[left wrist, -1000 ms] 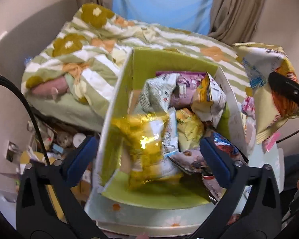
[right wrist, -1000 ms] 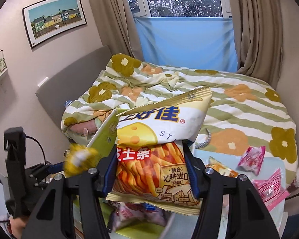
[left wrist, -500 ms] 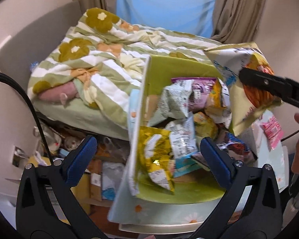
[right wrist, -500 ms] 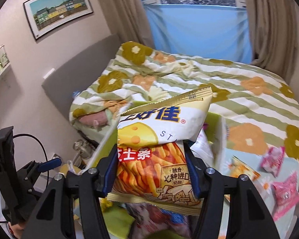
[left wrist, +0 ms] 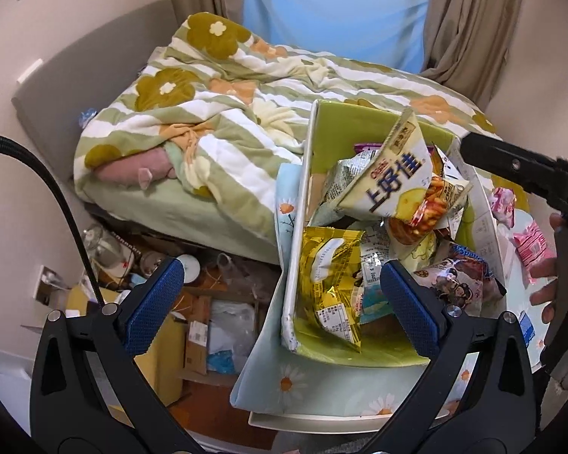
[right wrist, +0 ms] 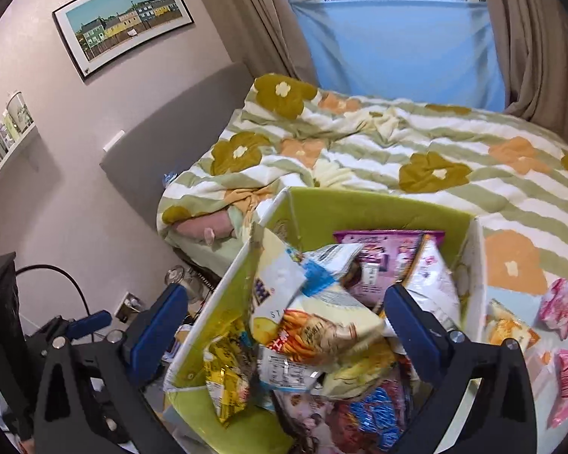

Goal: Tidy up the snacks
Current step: 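Open both grippers to release the bags into the box, then move both tools back over the remaining bags on the board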

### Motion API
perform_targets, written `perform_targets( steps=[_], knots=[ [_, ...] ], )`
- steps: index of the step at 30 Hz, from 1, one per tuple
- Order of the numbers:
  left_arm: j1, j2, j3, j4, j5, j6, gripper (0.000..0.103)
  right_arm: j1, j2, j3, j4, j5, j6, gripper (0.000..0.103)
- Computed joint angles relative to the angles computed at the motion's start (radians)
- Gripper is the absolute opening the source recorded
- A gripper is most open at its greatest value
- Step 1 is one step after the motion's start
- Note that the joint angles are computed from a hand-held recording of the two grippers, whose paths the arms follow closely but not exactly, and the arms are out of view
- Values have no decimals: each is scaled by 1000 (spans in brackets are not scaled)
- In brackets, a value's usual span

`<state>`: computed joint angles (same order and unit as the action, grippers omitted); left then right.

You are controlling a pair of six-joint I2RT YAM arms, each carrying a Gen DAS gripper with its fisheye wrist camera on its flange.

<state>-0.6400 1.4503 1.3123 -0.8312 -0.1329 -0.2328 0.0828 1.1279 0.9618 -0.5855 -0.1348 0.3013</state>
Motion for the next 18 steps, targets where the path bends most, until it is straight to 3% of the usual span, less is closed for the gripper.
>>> perform_targets(
  steps=[9,18],
  knots=[
    [-61,-47,47,-15,-32,-2,102,-49,-147,33,-138,13,-21,103],
    [-204,-10,149,8,-17,21,102,-209,-396,127,-421,64,-80,103]
  ],
)
